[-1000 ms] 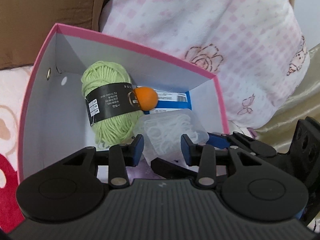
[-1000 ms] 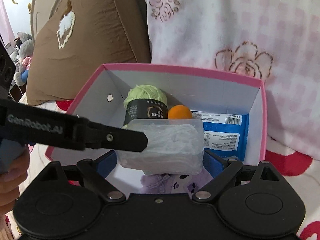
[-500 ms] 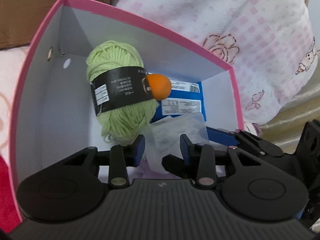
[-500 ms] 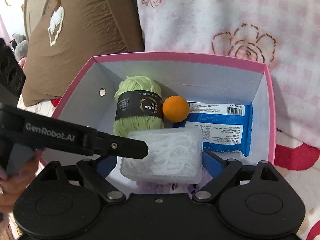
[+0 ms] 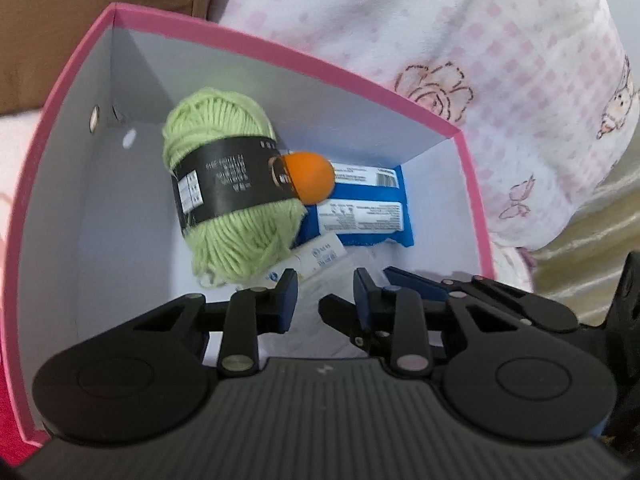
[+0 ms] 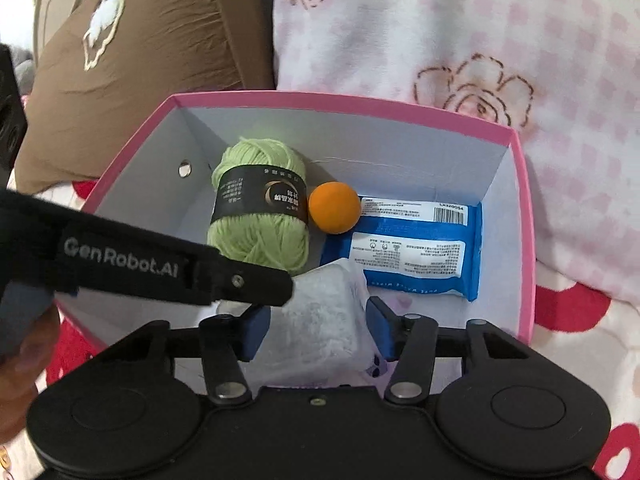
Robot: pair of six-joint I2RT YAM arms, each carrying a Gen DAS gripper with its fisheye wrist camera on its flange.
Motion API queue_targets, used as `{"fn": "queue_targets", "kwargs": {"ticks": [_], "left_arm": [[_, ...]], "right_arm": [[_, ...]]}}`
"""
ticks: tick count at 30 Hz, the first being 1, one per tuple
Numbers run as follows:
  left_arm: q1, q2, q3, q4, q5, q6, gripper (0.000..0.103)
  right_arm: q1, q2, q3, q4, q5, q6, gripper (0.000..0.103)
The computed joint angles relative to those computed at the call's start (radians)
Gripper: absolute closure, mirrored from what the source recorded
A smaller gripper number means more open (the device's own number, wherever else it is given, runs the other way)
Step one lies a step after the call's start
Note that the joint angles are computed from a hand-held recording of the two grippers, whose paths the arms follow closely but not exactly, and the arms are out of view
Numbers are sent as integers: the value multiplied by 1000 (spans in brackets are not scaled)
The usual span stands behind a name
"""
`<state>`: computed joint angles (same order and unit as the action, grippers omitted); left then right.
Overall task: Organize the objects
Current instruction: 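Lower the hair-tie box into the pink box beside the wipe pack, then open the left tool to release the hair-tie box and lift away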
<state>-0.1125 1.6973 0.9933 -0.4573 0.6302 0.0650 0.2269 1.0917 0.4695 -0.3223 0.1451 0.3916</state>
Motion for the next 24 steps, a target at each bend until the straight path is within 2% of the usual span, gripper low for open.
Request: {"fn": "queue_targets", "kwargs": {"ticks": [3,6,9,14,15,20,24], "left_arm": [[6,-35,-25,21,-39,15,74],[29,-50,-19,-24,-43,51,74],[50,-84,-19,-83,-47,100,74],[82,-165,-26,-154,-39,162,67],[86,-186,-30,-164,-45,169,63],[107,-260,-22,-245,-66,202,60],[131,-326,-11,-321,-75,240,56]], "right_arm": [[3,11,2,5,10,19,47],[10,12,0,4,14,34,47],[61,-50,-9,-25,65,44,47],[133,-196,0,-128,98,86,43],[157,-216,6,-153,115,97,42],[302,-278,36,-263,240,178,39],[396,-318,74,-358,296,257,38]]}}
